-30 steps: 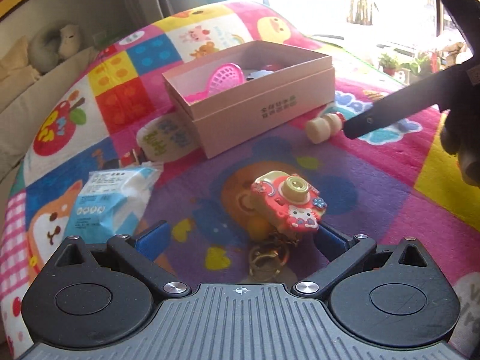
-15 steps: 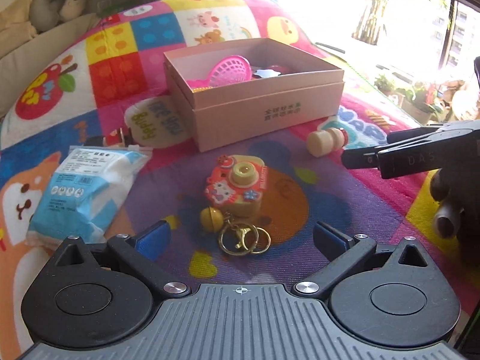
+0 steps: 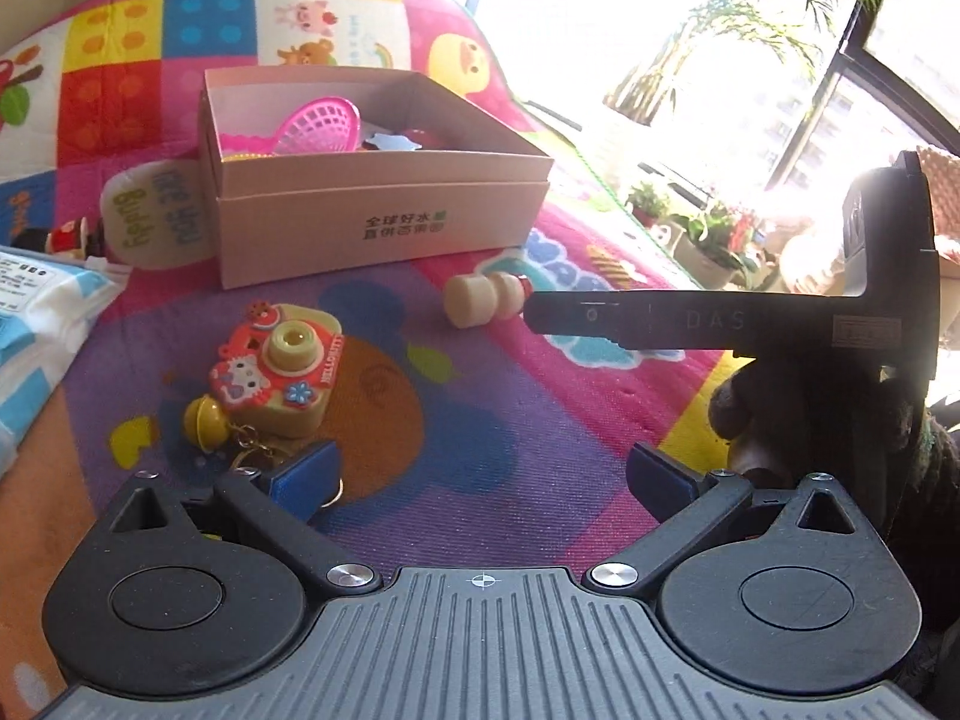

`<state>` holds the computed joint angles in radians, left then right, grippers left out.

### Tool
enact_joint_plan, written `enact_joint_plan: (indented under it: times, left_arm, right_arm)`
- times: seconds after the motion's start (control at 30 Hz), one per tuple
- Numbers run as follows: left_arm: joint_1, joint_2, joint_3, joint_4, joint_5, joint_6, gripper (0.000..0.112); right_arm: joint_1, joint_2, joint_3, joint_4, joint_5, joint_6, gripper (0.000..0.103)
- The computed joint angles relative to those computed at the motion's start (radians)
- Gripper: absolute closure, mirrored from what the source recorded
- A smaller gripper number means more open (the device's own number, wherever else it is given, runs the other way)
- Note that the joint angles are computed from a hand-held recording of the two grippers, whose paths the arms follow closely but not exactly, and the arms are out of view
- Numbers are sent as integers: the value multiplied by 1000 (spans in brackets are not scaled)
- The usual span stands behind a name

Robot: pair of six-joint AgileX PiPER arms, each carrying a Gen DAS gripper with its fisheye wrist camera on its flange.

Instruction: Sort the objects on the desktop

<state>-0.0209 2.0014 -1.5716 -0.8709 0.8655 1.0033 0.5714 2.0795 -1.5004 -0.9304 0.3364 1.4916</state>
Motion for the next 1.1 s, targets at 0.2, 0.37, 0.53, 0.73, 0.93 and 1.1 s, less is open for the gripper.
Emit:
enact_joint_plan:
  times: [0.2, 0.37, 0.53, 0.73, 0.93, 1.1]
  left_arm:
    - [-4, -15, 11, 159, -153, -72, 9]
    - [-21, 37, -64, 433, -289, -324, 9]
    - [18, 37, -126, 416, -207, -402, 9]
    - [15, 7, -123, 278, -66, -413, 9]
    - [-53, 116, -258, 421, -105, -625, 9]
    - [-100, 159, -302, 528, -183, -684, 9]
  right_arm:
    - [11, 14, -26, 20, 36, -38, 0]
    - [22, 26, -48, 31, 67, -63, 0]
    - [40, 50, -93, 61, 129, -126, 0]
    - [101, 164, -305, 145, 368, -327, 0]
    - [105, 159, -294, 131, 366, -300, 0]
    - [101, 143, -265, 129, 340, -290, 0]
